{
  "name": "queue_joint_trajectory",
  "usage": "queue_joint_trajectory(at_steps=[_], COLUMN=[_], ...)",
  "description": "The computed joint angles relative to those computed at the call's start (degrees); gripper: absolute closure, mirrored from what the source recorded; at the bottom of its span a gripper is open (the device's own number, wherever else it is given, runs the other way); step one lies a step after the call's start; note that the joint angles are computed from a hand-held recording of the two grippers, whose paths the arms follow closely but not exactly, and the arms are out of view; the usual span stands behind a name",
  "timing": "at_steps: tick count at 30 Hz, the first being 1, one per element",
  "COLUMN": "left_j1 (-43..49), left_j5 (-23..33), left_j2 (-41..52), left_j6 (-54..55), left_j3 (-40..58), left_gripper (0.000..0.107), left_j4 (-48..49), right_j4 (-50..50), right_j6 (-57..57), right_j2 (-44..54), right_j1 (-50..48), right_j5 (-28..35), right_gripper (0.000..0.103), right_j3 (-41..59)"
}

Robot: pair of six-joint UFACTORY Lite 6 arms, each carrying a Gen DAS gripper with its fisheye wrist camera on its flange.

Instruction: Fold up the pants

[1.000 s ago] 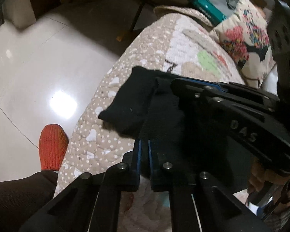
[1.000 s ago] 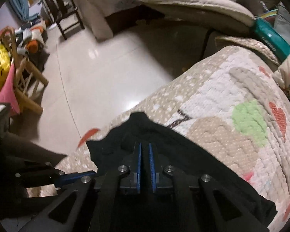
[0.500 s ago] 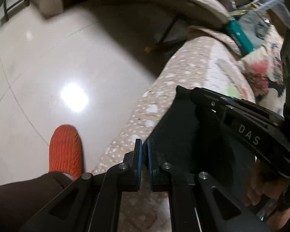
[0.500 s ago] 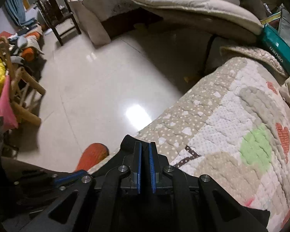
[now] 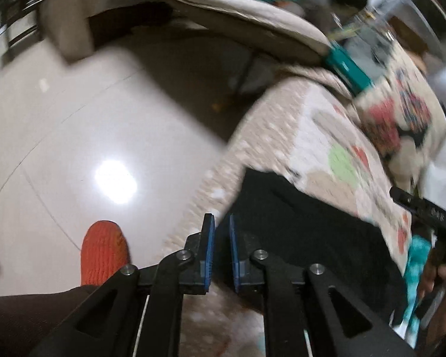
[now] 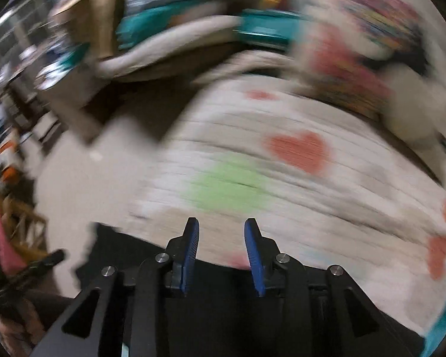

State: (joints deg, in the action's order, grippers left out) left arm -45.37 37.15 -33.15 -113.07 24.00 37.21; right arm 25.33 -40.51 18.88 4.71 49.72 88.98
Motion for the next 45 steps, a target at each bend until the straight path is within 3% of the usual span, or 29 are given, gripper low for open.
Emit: queue_joint_trajectory(at_steps=[4,8,11,12,13,14,19,23,27,32,35,37,40,42,44,45], left_j1=[1.7,0.5,0.2,-0.1,-0.1,0.0,0.3,0.2,1.2,1.4,2.9,6.1,11.2,17.2,19.8,19.2], left_j5=[-6.7,-5.3,-5.2,-4.9,-4.6,-4.5,-4.4,-4.0,-5.2,-5.6,-7.5,-8.7,-2.4,-1.0,-0.9,-2.3], left_j2=[11.2,14.4,15.5,16.1,16.6,17.2,19.9,20.5,19.3,18.4,15.2,7.1,-5.6,-15.6,-20.6,-21.6], left_j6=[8.2,7.3,6.8,6.4,6.6,6.7,6.6,6.2,5.9,5.8,7.6,9.7,12.3,18.7,22.3,22.4], left_j3=[3.6,5.6,5.6,6.0,6.3,6.7,8.0,8.2,7.3,6.7,4.4,-0.8,-7.6,-13.0,-15.7,-16.5], left_gripper=[0.097,0.094,0.092,0.092,0.092,0.091,0.091,0.089,0.088,0.088,0.086,0.080,0.080,0.080,0.080,0.080], left_j4=[-5.9,-4.5,-4.1,-3.7,-3.6,-3.4,-2.4,-2.0,-2.6,-2.8,-3.8,-6.1,-10.4,-17.2,-21.2,-22.0], right_j4=[0.0,1.6,-0.3,-2.2,-3.5,-4.4,-6.1,-14.6,-5.3,3.7,0.4,-2.4,-11.2,-9.9,-7.2,-4.3], right_j6=[-3.1,-5.5,-7.1,-7.9,-7.9,-7.4,-2.8,7.1,3.9,-7.5,-6.2,-2.6,9.2,8.7,6.9,4.8], right_j2=[7.9,12.2,11.7,9.9,9.1,9.2,12.6,12.7,12.7,-0.1,-1.2,-0.6,-0.8,-2.4,-3.9,-4.5], right_j1=[-9.4,-11.1,-9.4,-8.1,-7.3,-7.0,-6.4,-4.7,-9.7,-11.6,-8.5,-6.2,-1.5,1.5,4.8,6.5], right_j5=[3.6,3.4,0.3,-3.0,-5.1,-5.4,-6.6,-14.8,-8.4,-5.3,-10.1,-14.4,-14.4,-13.4,-10.9,-8.9], right_gripper=[0.068,0.061,0.059,0.062,0.090,0.099,0.099,0.100,0.099,0.099,0.096,0.096,0.094,0.092,0.083,0.070], right_j3=[5.9,6.7,1.9,-1.3,-2.8,-2.5,2.2,1.4,5.7,-10.1,-16.4,-17.3,-14.0,-13.2,-12.6,-12.4])
